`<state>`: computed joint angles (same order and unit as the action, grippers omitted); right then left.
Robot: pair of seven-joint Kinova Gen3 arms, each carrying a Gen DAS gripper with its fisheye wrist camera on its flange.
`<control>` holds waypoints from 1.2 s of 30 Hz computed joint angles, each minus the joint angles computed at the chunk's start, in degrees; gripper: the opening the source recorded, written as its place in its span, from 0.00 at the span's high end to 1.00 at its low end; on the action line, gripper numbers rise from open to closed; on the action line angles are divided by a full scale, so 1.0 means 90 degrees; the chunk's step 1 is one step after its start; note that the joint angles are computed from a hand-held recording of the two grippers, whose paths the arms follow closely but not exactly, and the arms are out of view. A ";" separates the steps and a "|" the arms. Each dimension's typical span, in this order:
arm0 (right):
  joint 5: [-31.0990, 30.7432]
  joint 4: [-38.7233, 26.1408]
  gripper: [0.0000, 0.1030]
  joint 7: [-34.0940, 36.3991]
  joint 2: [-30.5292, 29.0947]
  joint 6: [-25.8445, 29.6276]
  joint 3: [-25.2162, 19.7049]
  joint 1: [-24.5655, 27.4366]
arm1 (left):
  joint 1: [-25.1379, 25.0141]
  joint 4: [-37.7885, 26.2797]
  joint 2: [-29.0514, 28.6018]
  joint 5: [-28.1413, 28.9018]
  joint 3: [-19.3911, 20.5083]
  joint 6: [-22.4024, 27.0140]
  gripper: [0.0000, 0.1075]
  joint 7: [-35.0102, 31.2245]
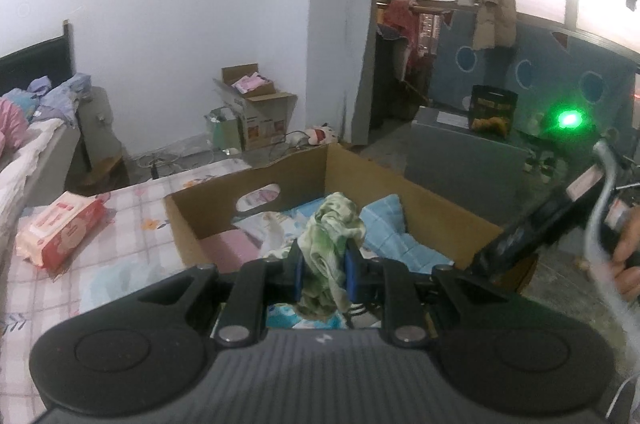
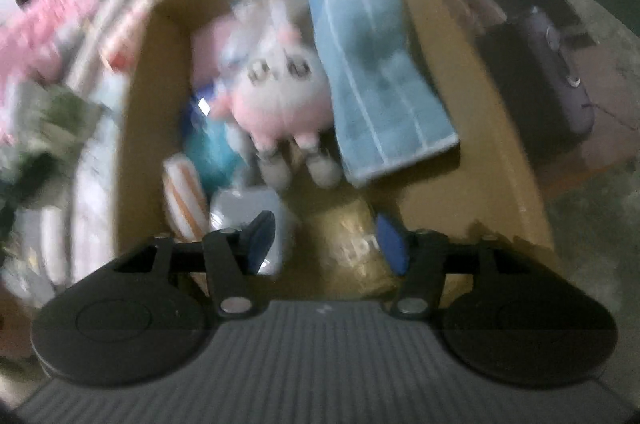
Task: Organize soft objects
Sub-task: 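Carry the gold packet with the right gripper while the left gripper carries the green cloth over the box, then open both grippers to drop the packet and cloth into the box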
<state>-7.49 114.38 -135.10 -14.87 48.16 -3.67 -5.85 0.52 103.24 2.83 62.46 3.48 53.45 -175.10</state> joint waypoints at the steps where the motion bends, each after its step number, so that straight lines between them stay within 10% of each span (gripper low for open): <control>1: 0.0131 0.0104 0.43 -0.0259 -0.0289 -0.0135 -0.0243 0.0210 | 0.0034 -0.0065 0.0034 -0.0048 0.0032 0.0049 0.81 0.0055; 9: 0.1121 0.0616 0.33 -0.2240 -0.2216 0.0094 -0.1491 0.1106 | 0.0803 -0.0931 0.0717 -0.0998 0.0602 0.0390 0.80 0.1378; 19: 0.0497 0.1547 0.33 -0.3364 -0.3689 0.0377 -0.2153 0.1681 | 0.1578 -0.1541 0.1842 -0.2504 0.1114 0.0214 0.48 0.3557; 36: -0.0351 0.1845 0.16 -0.4153 -0.4905 -0.0583 -0.4497 0.3468 | -0.0236 -0.0611 0.0429 -0.0917 0.0380 0.1259 0.12 0.1724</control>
<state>-10.64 130.98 -172.47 -59.02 42.92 -44.14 25.36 -1.60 97.74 6.69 54.20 6.91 64.78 -159.58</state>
